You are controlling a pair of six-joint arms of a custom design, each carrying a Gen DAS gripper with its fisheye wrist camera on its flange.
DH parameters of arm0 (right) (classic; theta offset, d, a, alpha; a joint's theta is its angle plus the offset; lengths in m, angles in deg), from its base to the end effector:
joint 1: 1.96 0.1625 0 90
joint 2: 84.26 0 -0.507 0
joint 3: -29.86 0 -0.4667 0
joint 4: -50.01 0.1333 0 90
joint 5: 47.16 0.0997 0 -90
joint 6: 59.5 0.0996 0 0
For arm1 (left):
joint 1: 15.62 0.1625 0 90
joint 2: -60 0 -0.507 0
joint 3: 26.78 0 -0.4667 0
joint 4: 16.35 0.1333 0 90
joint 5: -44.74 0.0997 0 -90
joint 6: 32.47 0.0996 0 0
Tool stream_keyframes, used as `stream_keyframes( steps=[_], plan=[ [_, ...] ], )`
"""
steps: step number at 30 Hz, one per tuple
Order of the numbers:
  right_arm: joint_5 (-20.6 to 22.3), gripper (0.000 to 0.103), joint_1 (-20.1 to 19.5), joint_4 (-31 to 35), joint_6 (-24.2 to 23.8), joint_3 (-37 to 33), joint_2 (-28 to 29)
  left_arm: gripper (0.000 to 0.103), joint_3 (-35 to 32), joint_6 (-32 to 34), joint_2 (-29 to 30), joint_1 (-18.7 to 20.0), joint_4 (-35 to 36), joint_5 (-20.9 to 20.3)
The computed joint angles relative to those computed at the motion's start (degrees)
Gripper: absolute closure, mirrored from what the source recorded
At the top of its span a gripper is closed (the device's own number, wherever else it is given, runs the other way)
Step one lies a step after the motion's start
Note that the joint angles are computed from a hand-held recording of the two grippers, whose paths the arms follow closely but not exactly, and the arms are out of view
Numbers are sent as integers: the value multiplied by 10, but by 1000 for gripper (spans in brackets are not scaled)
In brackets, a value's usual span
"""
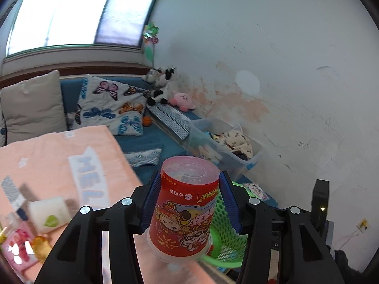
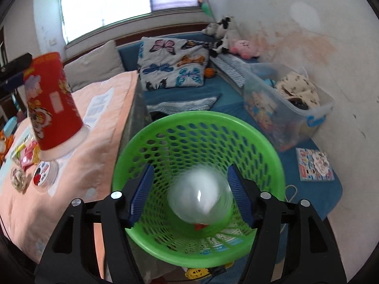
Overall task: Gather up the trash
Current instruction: 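Drop the clear lid into the green basket while the left gripper drops the red cup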
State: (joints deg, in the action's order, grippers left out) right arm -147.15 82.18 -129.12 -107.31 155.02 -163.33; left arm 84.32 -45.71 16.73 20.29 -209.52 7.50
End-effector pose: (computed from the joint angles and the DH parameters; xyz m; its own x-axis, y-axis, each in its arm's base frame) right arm 0.0583 -0.5685 0.3204 -0.7051 -0.3921 0.5908 -0.6668 0.6501 -0.3644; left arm -0.4111 -0.5601 0.0863 -0.8599 0.1046 -0.4997 0.4764 0.5161 -0.7118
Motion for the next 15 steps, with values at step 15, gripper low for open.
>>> stream_keyframes(
  steps=[15],
  plan=[
    [36, 30, -43, 6, 6, 21, -51, 53, -102, -34, 86, 36, 105, -58]
  ],
)
